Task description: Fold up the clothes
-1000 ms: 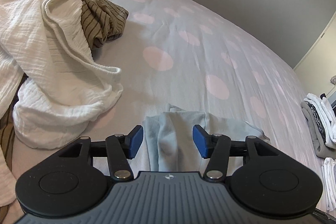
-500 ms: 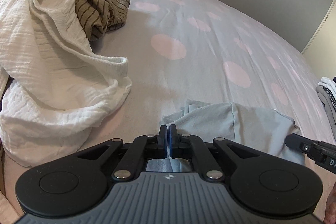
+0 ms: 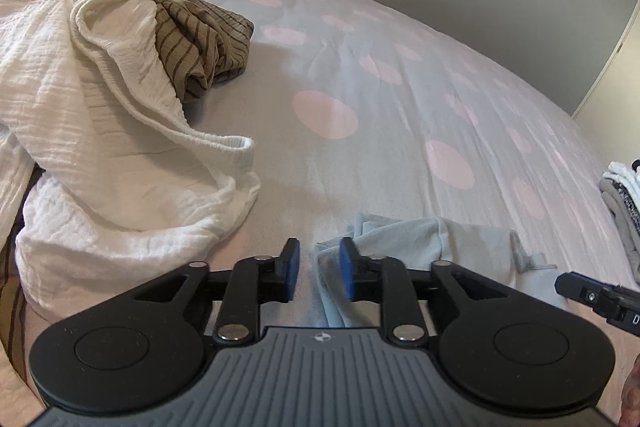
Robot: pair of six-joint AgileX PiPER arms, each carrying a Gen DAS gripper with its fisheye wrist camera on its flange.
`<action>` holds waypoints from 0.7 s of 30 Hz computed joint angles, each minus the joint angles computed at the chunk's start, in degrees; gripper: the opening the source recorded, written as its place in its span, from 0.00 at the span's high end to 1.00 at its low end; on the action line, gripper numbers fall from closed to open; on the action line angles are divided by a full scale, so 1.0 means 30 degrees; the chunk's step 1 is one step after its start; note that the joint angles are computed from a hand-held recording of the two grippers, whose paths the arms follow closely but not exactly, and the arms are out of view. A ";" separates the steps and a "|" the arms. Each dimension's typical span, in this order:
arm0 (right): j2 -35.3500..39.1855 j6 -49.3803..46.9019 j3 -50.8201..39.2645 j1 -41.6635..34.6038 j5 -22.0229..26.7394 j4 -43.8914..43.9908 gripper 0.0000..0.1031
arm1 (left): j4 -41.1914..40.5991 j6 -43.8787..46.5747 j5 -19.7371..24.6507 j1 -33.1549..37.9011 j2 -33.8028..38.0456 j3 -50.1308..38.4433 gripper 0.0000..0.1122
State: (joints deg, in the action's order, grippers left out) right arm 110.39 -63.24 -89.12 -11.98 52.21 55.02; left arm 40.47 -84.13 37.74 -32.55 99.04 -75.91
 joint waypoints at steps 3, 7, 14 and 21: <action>-0.0542 0.0445 0.0929 -0.0984 0.0280 0.0112 0.51 | 0.0266 -0.1428 -0.0788 -0.0140 -0.0864 0.0994 0.49; -0.0319 0.1787 0.1421 -0.1930 0.1164 -0.0025 0.49 | -0.2093 -0.0596 -0.2122 0.0242 -0.1336 0.1733 0.45; 0.0776 0.2500 0.1218 -0.1883 0.1770 0.0376 0.46 | -0.3720 0.1536 -0.2032 0.0353 -0.0109 0.0965 0.45; 0.2068 0.1371 0.0569 -0.1681 0.2241 0.1991 0.45 | -0.3060 0.2709 -0.2625 0.0295 0.1011 0.0215 0.45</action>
